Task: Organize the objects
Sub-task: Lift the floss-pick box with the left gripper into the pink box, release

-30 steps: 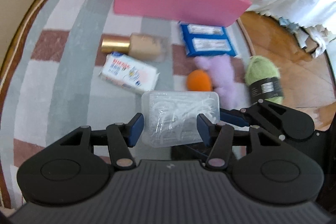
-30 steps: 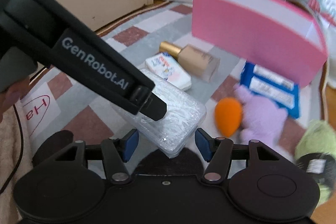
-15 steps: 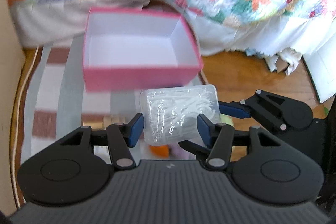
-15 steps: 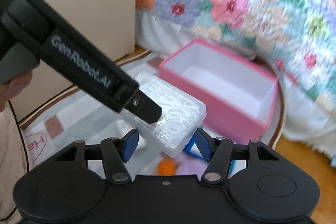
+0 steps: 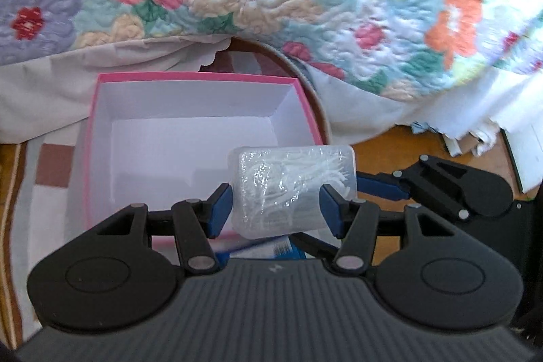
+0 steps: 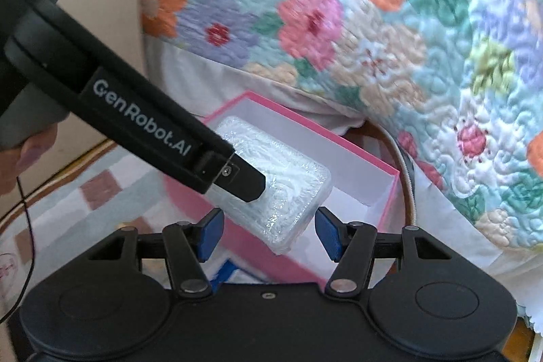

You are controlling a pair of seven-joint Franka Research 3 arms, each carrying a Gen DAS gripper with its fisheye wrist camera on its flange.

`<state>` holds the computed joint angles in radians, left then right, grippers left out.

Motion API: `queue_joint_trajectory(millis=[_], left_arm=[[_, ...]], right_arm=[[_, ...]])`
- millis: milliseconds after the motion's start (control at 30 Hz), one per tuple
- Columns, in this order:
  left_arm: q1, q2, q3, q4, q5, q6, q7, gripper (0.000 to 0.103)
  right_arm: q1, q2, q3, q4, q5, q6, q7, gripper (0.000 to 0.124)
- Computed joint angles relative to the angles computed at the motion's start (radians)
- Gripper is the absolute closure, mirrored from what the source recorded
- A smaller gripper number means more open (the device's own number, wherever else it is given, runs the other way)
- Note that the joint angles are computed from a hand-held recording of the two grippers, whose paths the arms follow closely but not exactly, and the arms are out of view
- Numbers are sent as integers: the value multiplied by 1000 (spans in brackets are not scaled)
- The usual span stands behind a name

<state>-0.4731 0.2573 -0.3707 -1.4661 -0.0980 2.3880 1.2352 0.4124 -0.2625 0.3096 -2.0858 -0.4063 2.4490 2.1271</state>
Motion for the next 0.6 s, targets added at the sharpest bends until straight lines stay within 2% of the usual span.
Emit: queue_joint_trajectory(millis=[167,300,533,600], left_arm=[[-52,225,32,239,97,-61,-48,48],[-68,389,44,423,110,-98,-50,50],[-88,583,50,646,63,-186,-69,50],[-95,600,55,656,63,-176,-58,48]], right_arm=[[-22,124,-68,42,45,47,-49,59],[-20,241,-120,119,68,45,-100,59],[22,377,-184,219,74,-28,-146,59],[39,404,-196,241,50,-54,-143,60]])
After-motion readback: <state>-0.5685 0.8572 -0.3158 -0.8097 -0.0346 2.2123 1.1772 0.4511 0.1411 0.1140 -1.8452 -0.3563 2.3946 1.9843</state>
